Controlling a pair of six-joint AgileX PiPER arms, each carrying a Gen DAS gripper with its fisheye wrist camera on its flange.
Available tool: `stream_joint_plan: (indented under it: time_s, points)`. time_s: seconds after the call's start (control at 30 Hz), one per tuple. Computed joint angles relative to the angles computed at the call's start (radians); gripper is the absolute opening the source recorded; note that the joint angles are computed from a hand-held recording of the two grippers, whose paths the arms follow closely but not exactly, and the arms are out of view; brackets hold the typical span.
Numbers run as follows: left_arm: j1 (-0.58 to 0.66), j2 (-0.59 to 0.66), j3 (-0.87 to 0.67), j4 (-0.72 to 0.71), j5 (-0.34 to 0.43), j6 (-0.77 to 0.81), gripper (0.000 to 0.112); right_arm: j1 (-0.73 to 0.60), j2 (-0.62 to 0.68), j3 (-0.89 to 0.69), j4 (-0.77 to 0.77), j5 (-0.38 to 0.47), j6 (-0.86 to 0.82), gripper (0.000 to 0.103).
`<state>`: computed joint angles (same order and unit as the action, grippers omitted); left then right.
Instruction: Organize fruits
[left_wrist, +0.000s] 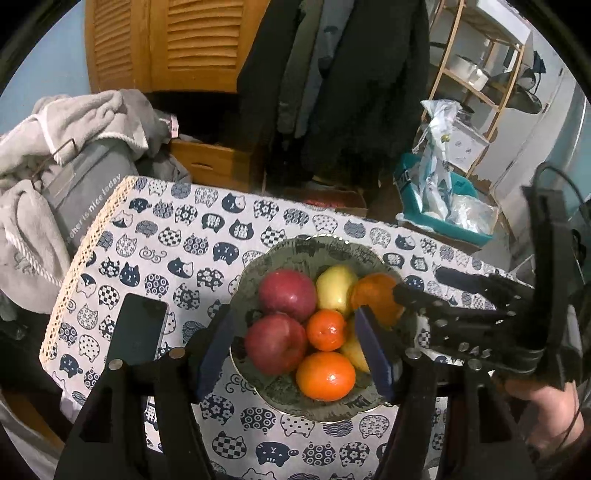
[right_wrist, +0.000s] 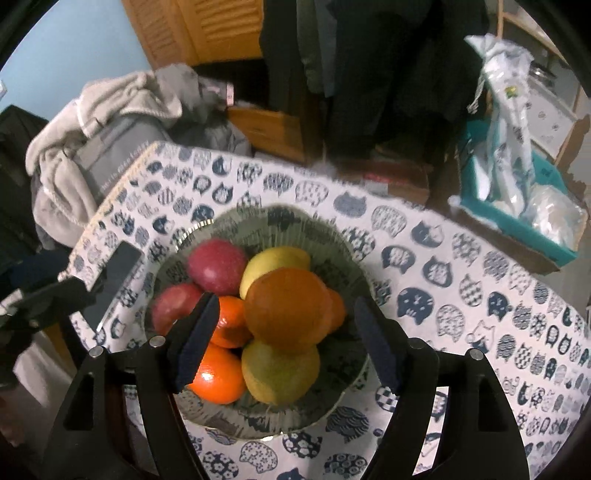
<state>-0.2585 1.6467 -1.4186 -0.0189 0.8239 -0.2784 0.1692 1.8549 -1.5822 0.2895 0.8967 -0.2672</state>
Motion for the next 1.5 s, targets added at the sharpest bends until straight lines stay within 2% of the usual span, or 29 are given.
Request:
stream_joint_plan:
  time_s: [0.13,0.3,0.53,0.77,1.13,1.5]
  points:
    - [-0.037,-0.033,-0.008,0.071,0.003,-0.041,0.077,-0.021,-0.064,-0.004,-0.001,0.008,0.022,0.077]
    - [-0.070,-0.058,-0.028,0.116,0.018,-0.066,0.078,-0.043,-0.145,-0.012,-0.019,0.012,0.053,0.079]
    - [-0.097,-0.102,-0.047,0.141,0.026,-0.089,0.086,-0.060,-0.248,-0.007,-0.051,0.021,0.079,0.080]
    - [-0.121,-0.128,-0.071,0.152,0.040,-0.102,0.087,-0.075,-0.331,0.002,-0.066,0.019,0.072,0.080]
    - [-0.174,-0.139,-0.105,0.199,0.064,-0.132,0.094,-0.108,-0.402,0.025,-0.074,0.023,0.042,0.080]
    - [-0.220,-0.131,-0.134,0.245,0.078,-0.160,0.101,-0.140,-0.411,0.064,-0.053,0.029,0.005,0.080]
